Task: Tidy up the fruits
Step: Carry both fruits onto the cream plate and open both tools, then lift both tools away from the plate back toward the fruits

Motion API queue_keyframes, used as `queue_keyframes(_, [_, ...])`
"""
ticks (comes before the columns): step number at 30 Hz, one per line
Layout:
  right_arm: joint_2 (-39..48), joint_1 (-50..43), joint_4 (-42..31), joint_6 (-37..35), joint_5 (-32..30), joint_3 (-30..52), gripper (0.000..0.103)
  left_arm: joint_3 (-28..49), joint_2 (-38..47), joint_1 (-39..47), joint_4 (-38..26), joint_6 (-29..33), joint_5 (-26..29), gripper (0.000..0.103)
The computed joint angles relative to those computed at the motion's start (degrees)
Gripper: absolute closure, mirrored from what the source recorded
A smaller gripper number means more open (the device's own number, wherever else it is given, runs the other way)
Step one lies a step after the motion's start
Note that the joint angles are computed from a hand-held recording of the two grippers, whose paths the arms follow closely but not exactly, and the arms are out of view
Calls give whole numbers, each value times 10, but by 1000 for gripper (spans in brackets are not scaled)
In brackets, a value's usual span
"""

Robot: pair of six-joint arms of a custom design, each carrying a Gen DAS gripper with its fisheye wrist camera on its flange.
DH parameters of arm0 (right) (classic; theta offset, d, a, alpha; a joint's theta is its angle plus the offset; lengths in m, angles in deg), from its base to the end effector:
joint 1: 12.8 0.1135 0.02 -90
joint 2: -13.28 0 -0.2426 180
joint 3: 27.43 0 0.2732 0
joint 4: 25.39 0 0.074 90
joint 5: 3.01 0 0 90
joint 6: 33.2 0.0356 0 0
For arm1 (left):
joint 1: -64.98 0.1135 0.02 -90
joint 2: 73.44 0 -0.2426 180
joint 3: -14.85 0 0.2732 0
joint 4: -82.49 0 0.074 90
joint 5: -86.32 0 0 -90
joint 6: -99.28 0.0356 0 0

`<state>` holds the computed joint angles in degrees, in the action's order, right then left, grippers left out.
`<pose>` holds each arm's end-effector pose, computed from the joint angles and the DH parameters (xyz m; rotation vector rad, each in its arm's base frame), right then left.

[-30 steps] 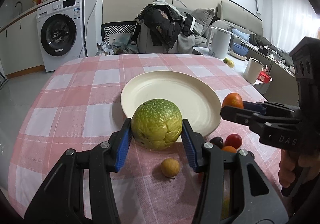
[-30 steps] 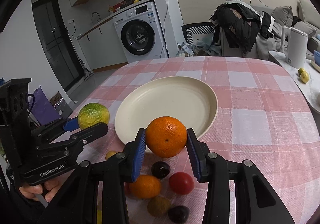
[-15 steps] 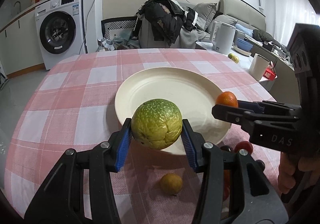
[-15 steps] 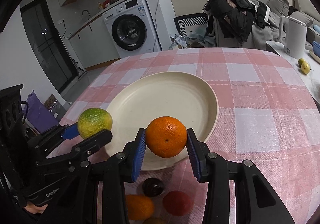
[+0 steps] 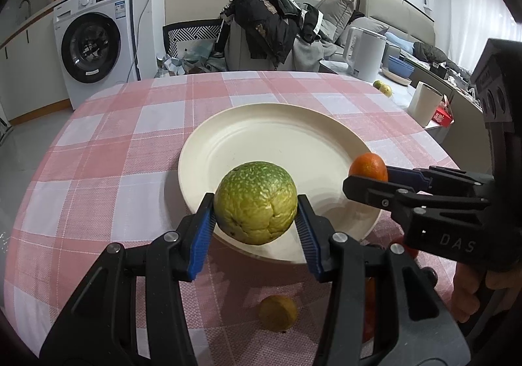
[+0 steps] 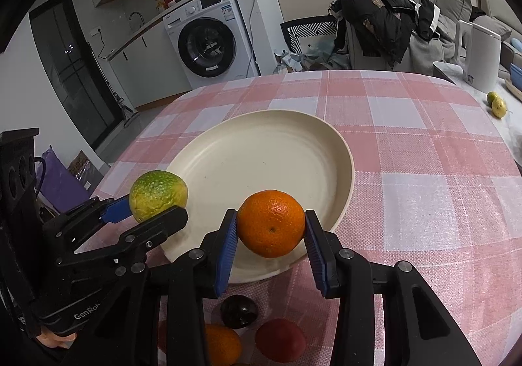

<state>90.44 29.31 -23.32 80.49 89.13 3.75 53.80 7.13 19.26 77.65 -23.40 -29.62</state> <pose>0.1751 0.1565 0.0776 -0.3649 2.3692 0.5163 0.1909 -0.1735 0.0945 0.0505 2.2860 -0.1683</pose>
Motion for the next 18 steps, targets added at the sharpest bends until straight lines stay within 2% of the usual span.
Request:
queue_keyframes(3, [-33,13,-8,-3,18,-14,52,-11,-14,-2,10,-3,0,57])
queue_keyframes(4, [-53,17,-16,-7,21,-21,46,-17,-25,-7,8,-5,-9,57])
queue_keyframes(5, [-70,20,-25,-10,25,-26,37,-22,-39,-15,4,-9,-25,53])
queue_keyframes(6, [-90,25,-38,-12,34,-31,32,-25,-52,-24,-6,-14,-40,47])
queue_keyframes(8, [-144,41,-69,-14,58,-47,17,-35,-81,-41,-23,-29,-70,20])
queue_keyframes(9, [-178,47,-85,-15,68,-59,15,-35,-92,-49,-40,-39,-84,16])
queue_keyframes(11, [-235,58,-118,-13,84,-76,4,-44,-122,-62,-68,-49,-95,1])
queue_keyframes(15, [-382,86,-216,-2,118,-116,0,-54,-175,-105,-131,-75,-124,1])
queue_keyframes(18, [-485,117,-299,8,157,-139,0,-54,-200,-152,-194,-124,-151,1])
